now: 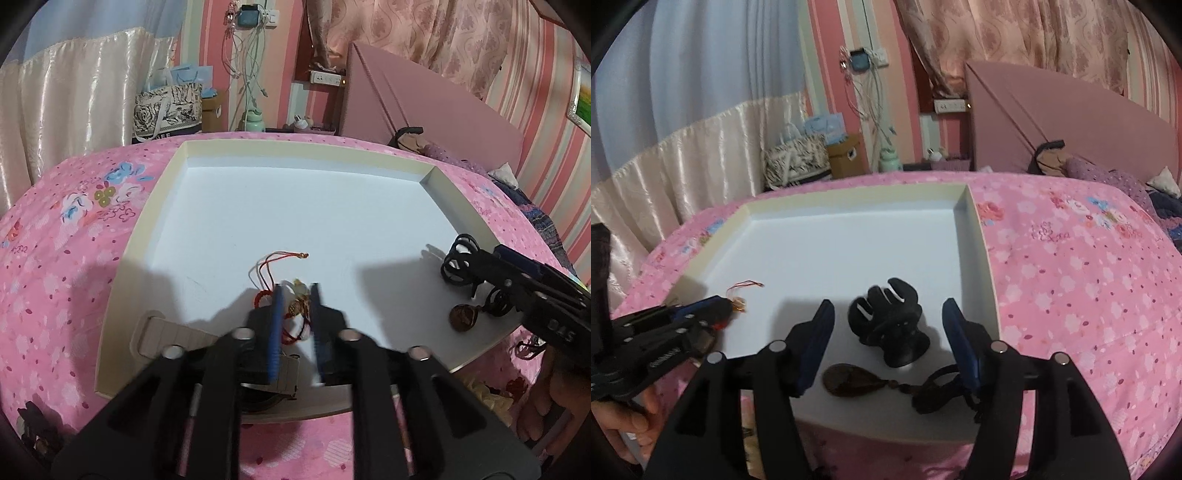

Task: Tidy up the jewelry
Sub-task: 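Carry the claw clip and red charm into the tray and open both grippers, then grasp the small brown hair clip with the right gripper while the left grasps the wooden bead bracelet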

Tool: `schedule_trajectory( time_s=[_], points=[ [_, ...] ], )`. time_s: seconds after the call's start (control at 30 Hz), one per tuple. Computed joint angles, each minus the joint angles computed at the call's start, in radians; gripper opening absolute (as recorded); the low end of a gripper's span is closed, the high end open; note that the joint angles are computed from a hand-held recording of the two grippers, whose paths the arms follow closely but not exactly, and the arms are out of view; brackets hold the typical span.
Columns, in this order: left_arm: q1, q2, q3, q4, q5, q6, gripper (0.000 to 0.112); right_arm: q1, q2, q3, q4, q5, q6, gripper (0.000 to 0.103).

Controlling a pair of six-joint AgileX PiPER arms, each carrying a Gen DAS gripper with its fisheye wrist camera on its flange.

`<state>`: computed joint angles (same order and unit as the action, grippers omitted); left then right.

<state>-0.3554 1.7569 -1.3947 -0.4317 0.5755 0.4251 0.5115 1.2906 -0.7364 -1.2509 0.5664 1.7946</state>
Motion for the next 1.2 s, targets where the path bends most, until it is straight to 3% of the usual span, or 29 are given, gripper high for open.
schedule_trajectory(
  time_s=[0.07, 0.13, 0.17, 0.3, 0.43, 0.5, 0.57, 0.67, 0.87, 0.93, 1.0, 1.03, 1.1, 1.2],
  points=[
    [-0.012, -0.03, 0.036, 0.035, -0.052, -0.029, 0.04, 0.023, -0.04, 0.021, -0.038, 0.011, 0.035, 0.061],
    [-0.028, -0.086, 0.096, 0.113, -0.134, -0.099, 0.056, 0.064, -0.097, 0.036, -0.038, 0.074, 0.026, 0.061],
    [-0.03, -0.103, 0.106, 0.121, -0.141, -0.102, 0.058, 0.077, -0.132, 0.048, -0.034, 0.098, 0.027, 0.06],
    [-0.008, -0.169, 0.08, 0.116, -0.066, -0.094, 0.062, 0.105, -0.287, 0.073, 0.071, 0.16, -0.057, 0.061],
    [0.064, -0.285, 0.124, 0.03, -0.029, 0.034, 0.078, 0.284, -0.409, 0.137, 0.117, 0.318, -0.071, 0.061],
    [0.127, -0.335, 0.164, -0.022, -0.003, 0.102, 0.079, 0.35, -0.441, 0.175, 0.177, 0.361, -0.054, 0.061],
    [0.204, -0.382, 0.215, -0.075, 0.03, 0.172, 0.079, 0.428, -0.432, 0.205, 0.19, 0.402, 0.018, 0.061],
    [0.28, -0.421, 0.273, -0.124, 0.054, 0.26, 0.079, 0.452, -0.352, 0.207, 0.2, 0.372, 0.055, 0.061],
    [0.409, -0.461, 0.363, -0.209, 0.09, 0.392, 0.079, 0.457, -0.099, 0.058, 0.262, 0.402, -0.079, 0.061],
    [0.44, -0.462, 0.379, -0.236, 0.1, 0.434, 0.079, 0.465, -0.046, 0.026, 0.253, 0.319, -0.113, 0.061],
    [0.458, -0.464, 0.392, -0.255, 0.099, 0.466, 0.079, 0.538, -0.063, 0.056, 0.123, 0.222, -0.029, 0.06],
    [0.467, -0.462, 0.394, -0.266, 0.098, 0.483, 0.079, 0.574, -0.037, 0.046, 0.094, 0.234, -0.007, 0.06],
    [0.487, -0.459, 0.399, -0.281, 0.097, 0.51, 0.079, 0.614, 0.015, 0.02, 0.117, 0.349, 0.004, 0.06],
    [0.506, -0.452, 0.407, -0.292, 0.099, 0.543, 0.079, 0.628, -0.042, 0.067, 0.132, 0.399, 0.108, 0.06]
  ],
)
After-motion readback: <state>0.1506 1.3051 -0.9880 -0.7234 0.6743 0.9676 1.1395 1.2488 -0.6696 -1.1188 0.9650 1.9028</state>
